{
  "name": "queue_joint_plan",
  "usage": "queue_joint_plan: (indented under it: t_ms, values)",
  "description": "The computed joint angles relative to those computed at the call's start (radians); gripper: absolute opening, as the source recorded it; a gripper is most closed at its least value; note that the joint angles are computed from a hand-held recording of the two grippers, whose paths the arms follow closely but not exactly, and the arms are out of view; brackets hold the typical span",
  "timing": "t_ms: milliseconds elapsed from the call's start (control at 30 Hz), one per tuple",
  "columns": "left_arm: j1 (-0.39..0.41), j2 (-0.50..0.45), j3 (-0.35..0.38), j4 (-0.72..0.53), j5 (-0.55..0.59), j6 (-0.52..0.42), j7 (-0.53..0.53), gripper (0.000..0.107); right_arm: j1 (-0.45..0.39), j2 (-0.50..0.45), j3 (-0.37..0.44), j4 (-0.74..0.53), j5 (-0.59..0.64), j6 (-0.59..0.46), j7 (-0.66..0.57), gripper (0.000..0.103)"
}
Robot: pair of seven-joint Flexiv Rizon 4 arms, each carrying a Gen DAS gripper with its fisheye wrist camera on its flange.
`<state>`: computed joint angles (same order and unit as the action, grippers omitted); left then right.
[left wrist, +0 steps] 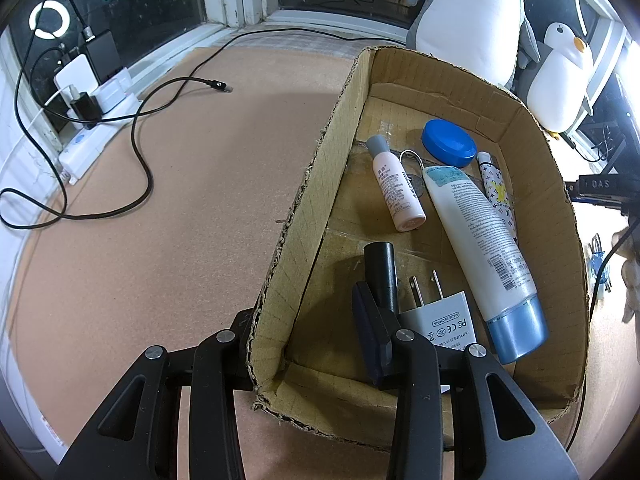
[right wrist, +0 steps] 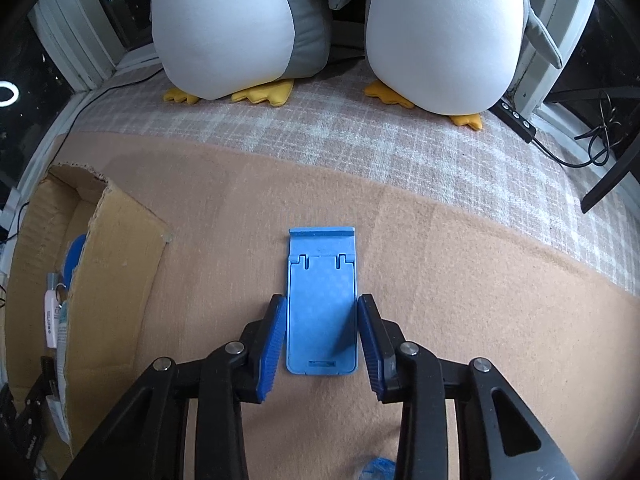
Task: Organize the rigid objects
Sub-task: 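Carry the blue phone stand into the box and open the right gripper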
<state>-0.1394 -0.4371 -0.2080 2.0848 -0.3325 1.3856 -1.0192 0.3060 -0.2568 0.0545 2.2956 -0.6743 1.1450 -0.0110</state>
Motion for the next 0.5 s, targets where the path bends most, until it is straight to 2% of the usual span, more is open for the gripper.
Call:
queue_joint_plan:
  t_ms: [133,367,500]
  values:
    - [0.001,0.0,-0.001,0.0,0.001,0.0,0.0,0.037,0.005,0.048,0.005,0.055,-0.033,0.047,0.061,0.033]
    - [0.002,0.0,-0.002,0.0,0.001,-0.001,0.0,0.037,0.008,0.128,0.036,0.076,-0.157,0.023,0.151,0.033]
    - [0.003,-0.002,-0.003,-0.002,0.0,-0.001,0.0,0.037,0.011,0.143,0.067,0.051,-0.203,0.031,0.165,0.033]
